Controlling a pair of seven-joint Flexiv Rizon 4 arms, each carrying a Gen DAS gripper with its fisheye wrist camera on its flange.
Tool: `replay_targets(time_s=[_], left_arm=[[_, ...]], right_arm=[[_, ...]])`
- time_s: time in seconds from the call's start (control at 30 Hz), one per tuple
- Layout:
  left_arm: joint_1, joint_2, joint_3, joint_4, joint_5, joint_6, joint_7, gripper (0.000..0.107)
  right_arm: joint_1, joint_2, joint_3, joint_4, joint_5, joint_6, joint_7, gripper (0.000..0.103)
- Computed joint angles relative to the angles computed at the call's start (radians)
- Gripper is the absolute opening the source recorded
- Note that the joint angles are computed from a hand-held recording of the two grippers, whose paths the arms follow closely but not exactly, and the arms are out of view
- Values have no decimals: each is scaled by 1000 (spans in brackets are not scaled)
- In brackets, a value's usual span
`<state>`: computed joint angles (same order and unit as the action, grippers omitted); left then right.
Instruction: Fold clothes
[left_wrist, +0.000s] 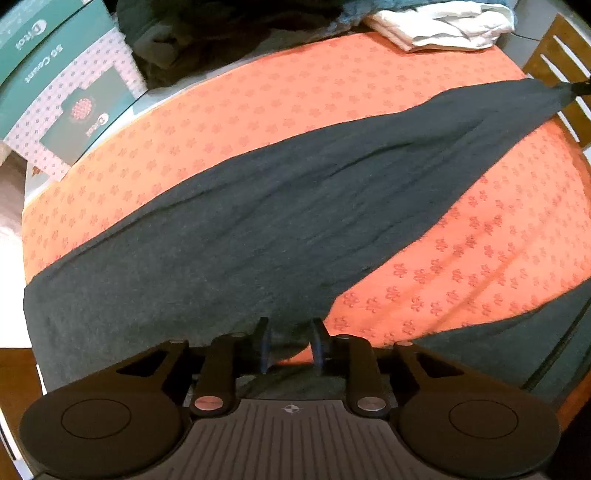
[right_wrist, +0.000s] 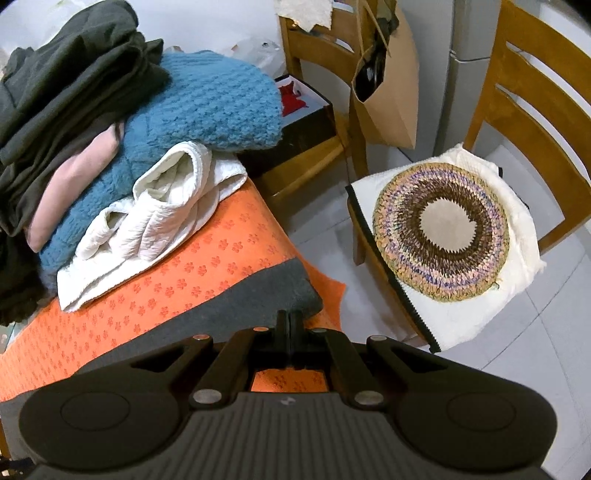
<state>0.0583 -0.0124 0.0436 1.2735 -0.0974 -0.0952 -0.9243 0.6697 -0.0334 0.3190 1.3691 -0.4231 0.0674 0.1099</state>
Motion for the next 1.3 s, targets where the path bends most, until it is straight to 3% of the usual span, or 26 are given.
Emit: replay_targets(time_s=[0.37, 0.5, 0.63, 0.7, 0.77, 0.8, 0.83, 0.97, 1.3], left_arm=[[-7, -13, -5, 15, 8, -2, -1, 32], [-8, -14, -5, 25, -15, -21, 14, 43], [-13, -5, -4, 51, -22, 10, 9, 46], [-13, -1, -3, 61, -26, 24, 16, 45], [-17, 10, -2, 81, -16, 66, 30, 26], [-18, 13, -2, 86, -12, 84, 33, 11], [-16, 10, -2, 82, -15, 87, 26, 6], [-6, 4, 0, 54, -41, 76, 11, 5], [11, 35, 11, 25, -43, -106, 33, 9]], right_arm=[[-6, -10, -5, 13, 54, -1, -21, 1], [-9, -12, -6, 19, 70, -1, -26, 1], [-11, -17, -8, 20, 80, -1, -34, 1], [-12, -20, -10, 19, 81, -1, -43, 1], [-13, -22, -11, 19, 81, -2, -51, 1], [-13, -23, -12, 18, 80, -3, -53, 1], [-13, -24, -13, 18, 79, -4, -54, 1], [-6, -23, -11, 6, 63, -18, -61, 1], [13, 8, 20, -17, 179, -116, -79, 1]])
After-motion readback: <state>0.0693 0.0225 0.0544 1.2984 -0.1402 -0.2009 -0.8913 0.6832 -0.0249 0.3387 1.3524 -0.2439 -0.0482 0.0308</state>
